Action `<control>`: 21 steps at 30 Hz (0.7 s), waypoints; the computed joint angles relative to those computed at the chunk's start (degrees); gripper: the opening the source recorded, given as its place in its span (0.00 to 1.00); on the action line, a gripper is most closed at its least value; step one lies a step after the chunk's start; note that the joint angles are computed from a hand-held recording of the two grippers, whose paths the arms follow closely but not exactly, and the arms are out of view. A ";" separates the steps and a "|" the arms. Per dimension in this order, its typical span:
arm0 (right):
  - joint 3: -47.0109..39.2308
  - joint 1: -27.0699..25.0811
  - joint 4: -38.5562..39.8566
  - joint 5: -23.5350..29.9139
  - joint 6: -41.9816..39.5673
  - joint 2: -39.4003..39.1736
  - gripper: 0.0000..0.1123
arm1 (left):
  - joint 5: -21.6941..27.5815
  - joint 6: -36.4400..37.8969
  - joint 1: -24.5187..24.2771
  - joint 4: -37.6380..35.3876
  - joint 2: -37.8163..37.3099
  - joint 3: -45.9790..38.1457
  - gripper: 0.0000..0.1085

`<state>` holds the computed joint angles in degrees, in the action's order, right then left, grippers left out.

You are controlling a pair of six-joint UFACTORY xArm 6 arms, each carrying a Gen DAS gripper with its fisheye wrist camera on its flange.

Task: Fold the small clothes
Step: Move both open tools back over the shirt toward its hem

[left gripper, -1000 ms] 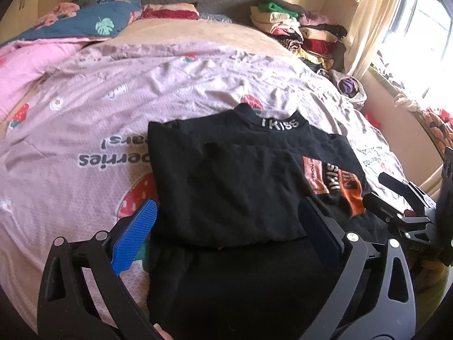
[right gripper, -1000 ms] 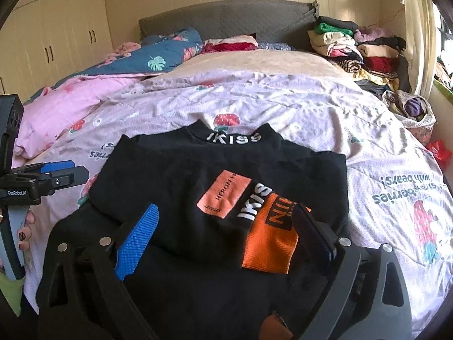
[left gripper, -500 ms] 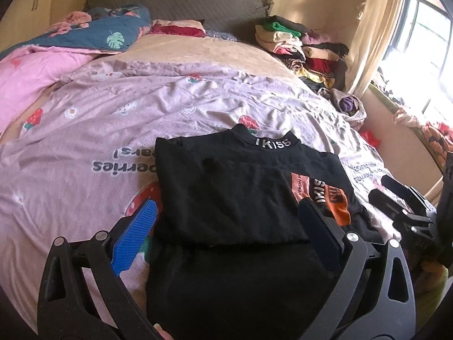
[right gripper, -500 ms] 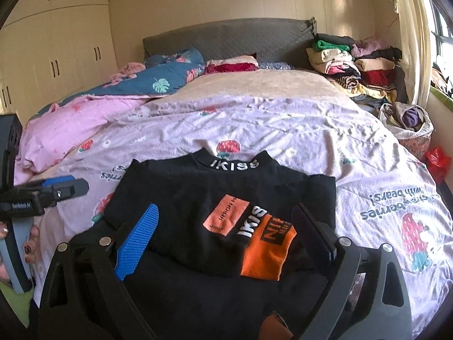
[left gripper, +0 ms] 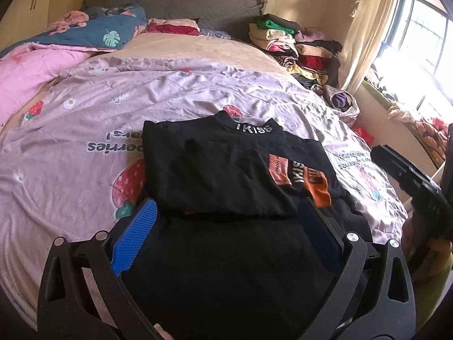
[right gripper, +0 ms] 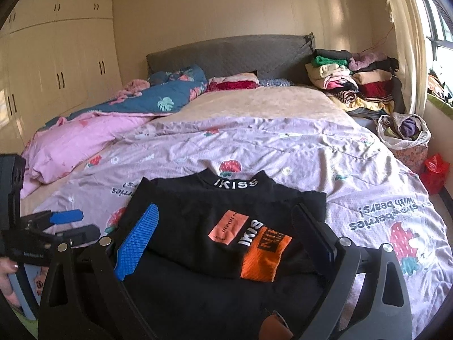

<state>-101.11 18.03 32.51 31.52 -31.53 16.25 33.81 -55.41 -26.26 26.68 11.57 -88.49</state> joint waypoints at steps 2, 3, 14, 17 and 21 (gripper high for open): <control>0.69 0.02 0.39 -0.38 -0.24 -0.71 0.84 | 1.01 -0.61 -0.48 1.15 -0.58 0.27 0.86; 1.44 0.09 0.56 -0.91 -0.57 -1.33 0.84 | 1.44 -1.07 -0.70 1.76 -1.03 0.66 0.86; 9.23 -0.99 4.17 -2.60 -3.51 -7.26 0.87 | 3.54 -3.52 -2.63 4.47 -3.97 3.02 0.86; 11.95 -1.37 5.01 -3.24 -4.09 -9.19 0.87 | 3.86 -3.51 -3.10 4.69 -4.40 3.57 0.86; 15.40 -1.71 5.20 -4.18 -4.39 -11.64 0.87 | 4.21 -3.26 -3.54 4.34 -5.01 4.57 0.86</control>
